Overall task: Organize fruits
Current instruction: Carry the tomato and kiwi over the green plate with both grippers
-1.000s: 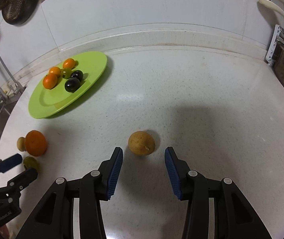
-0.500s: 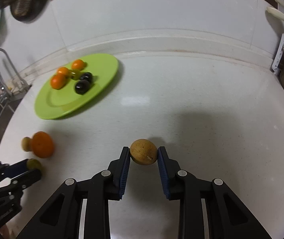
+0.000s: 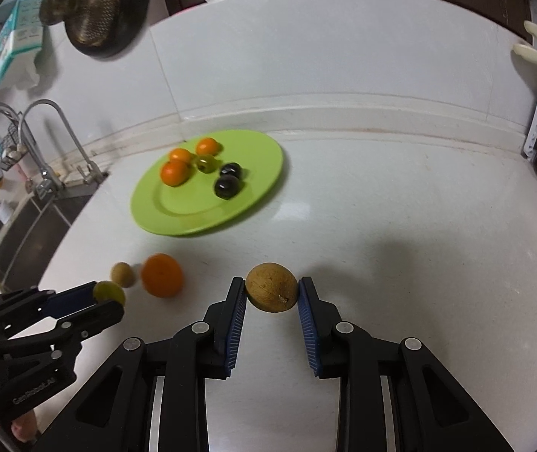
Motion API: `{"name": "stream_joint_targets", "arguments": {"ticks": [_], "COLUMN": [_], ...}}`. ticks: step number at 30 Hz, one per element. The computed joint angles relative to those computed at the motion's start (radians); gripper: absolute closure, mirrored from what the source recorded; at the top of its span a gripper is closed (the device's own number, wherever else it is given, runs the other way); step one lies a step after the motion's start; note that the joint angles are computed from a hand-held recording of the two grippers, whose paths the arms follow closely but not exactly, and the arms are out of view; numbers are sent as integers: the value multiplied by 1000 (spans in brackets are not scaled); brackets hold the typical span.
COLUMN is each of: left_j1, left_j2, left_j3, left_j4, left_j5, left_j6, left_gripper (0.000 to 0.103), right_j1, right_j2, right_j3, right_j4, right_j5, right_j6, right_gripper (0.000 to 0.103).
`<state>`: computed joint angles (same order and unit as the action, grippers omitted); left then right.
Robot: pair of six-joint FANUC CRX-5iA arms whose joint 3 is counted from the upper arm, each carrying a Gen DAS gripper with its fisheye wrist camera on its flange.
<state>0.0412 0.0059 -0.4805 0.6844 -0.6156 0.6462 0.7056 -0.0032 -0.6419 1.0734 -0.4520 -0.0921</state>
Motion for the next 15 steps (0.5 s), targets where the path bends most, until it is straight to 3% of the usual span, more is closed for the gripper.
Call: {"name": "stream_joint_targets", "arguments": {"ticks": [15], "left_j1": [49], "left_j2": [-7], "left_j3": [9], "left_j4": [116], "left_j5": [-9], "left_j6": [-182], "left_gripper": [74], "right_j1": [38], "right_j2": [17], "right_j3": [58], "right_j4": [96], "right_j5": [-15], "right_j6": [-74], "right_gripper": [74]}}
